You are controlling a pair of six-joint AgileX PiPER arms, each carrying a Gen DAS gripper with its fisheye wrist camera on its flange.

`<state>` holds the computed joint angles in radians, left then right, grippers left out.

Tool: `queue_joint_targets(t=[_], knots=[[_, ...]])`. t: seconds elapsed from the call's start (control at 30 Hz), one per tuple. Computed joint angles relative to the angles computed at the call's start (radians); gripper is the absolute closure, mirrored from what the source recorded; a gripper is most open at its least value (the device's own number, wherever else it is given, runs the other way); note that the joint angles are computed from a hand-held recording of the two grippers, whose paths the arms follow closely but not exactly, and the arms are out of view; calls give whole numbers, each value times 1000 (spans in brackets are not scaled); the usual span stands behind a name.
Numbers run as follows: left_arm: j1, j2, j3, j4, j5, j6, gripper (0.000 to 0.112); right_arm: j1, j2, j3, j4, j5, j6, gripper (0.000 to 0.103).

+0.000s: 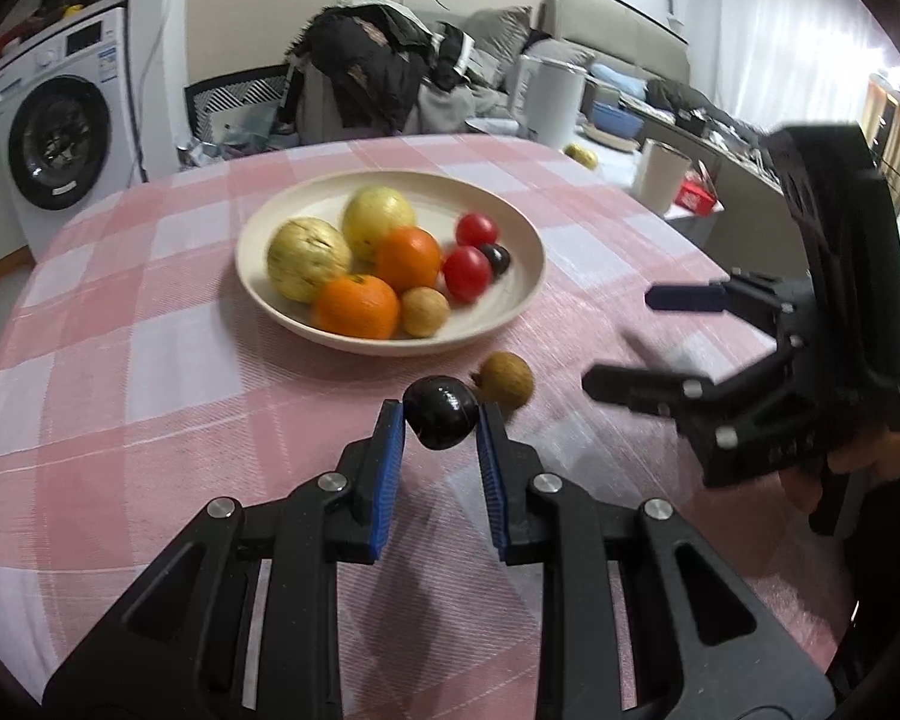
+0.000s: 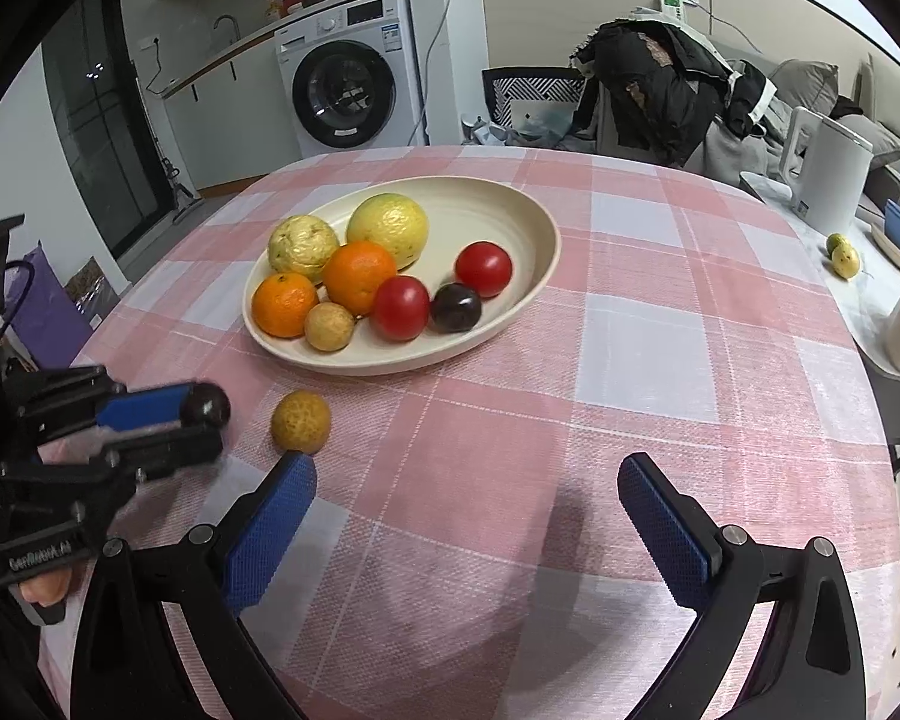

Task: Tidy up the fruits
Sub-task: 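Grasp the dark plum with the left gripper while the right gripper grasps the brown fruit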

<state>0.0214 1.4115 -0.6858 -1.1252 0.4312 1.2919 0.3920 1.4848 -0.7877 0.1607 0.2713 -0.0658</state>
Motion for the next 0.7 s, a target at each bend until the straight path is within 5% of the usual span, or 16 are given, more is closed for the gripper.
queue_joint_targets(t=[0.23,0.3,0.37,0.7], knots=[[57,-5,-10,0,5,-3,90,61,41,-46,97,36,-100,2],[59,-6,-8,-9,-5,3,90,75,54,-52,177,24,-179,7],[69,-6,-12,-6,0,-4,90,84,80,-76,228,43,-232,24],[72,-4,-17,-3,-11,-10,90,143,140,-132,164,54,-165,55]])
